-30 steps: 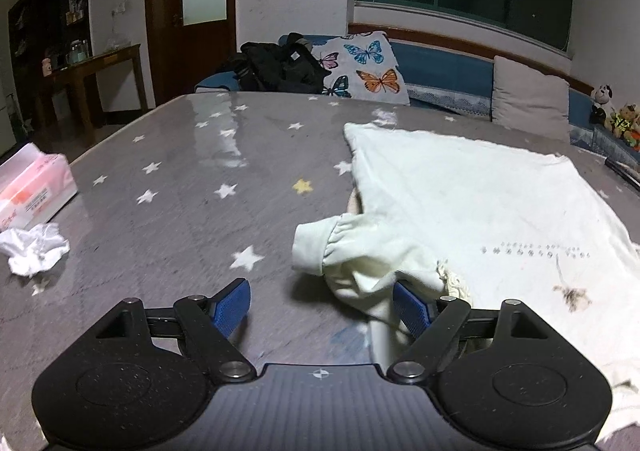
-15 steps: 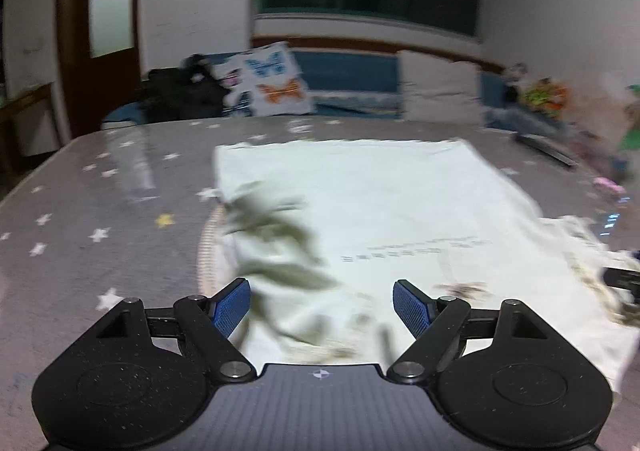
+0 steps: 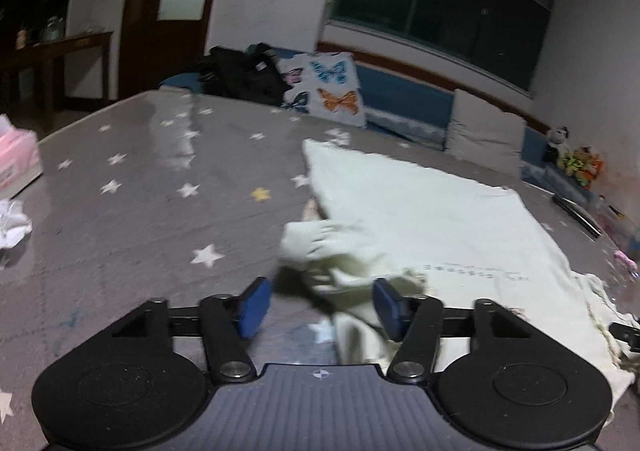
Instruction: Fold clothes
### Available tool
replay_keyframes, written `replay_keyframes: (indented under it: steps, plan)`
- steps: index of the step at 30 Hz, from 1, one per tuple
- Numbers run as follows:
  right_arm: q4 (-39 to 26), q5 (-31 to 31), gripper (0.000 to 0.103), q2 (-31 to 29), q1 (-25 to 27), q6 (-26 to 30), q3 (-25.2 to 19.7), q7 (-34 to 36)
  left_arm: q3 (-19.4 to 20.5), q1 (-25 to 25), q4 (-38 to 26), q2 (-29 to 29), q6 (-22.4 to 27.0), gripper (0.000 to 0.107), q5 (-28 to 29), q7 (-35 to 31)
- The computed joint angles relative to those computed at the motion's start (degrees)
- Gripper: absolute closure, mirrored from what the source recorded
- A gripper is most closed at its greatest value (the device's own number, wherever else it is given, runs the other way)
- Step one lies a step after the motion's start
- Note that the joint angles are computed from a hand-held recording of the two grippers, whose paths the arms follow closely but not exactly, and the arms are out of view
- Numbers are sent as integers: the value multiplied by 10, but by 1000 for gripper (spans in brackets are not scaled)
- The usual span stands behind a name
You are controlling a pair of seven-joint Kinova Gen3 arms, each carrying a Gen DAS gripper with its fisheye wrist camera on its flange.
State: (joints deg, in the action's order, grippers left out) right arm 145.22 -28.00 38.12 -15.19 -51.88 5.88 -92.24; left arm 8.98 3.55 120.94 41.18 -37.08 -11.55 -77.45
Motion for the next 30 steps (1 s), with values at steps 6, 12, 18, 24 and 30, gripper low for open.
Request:
replay_keyframes:
  steps: [6, 12, 18, 24, 30]
  plan:
    - [-2, -1, 1, 1, 0, 2, 0, 2, -20, 25, -28, 6, 45, 72, 30, -25]
    - [-2, 0, 1, 0, 1, 2, -1, 0, -5, 26, -57, 15, 79, 72, 21, -40]
    - [-2, 4, 0, 0, 5, 4, -2, -4, 9, 33, -70, 19, 68, 72, 8, -53]
    - [-1, 19, 0, -1, 17, 5, -5, -13, 5, 70, -90, 27, 71, 70, 0, -90]
    - [-1, 32, 0, -1, 26, 6, -7, -22, 27, 60, -86, 37, 61, 70, -35, -114]
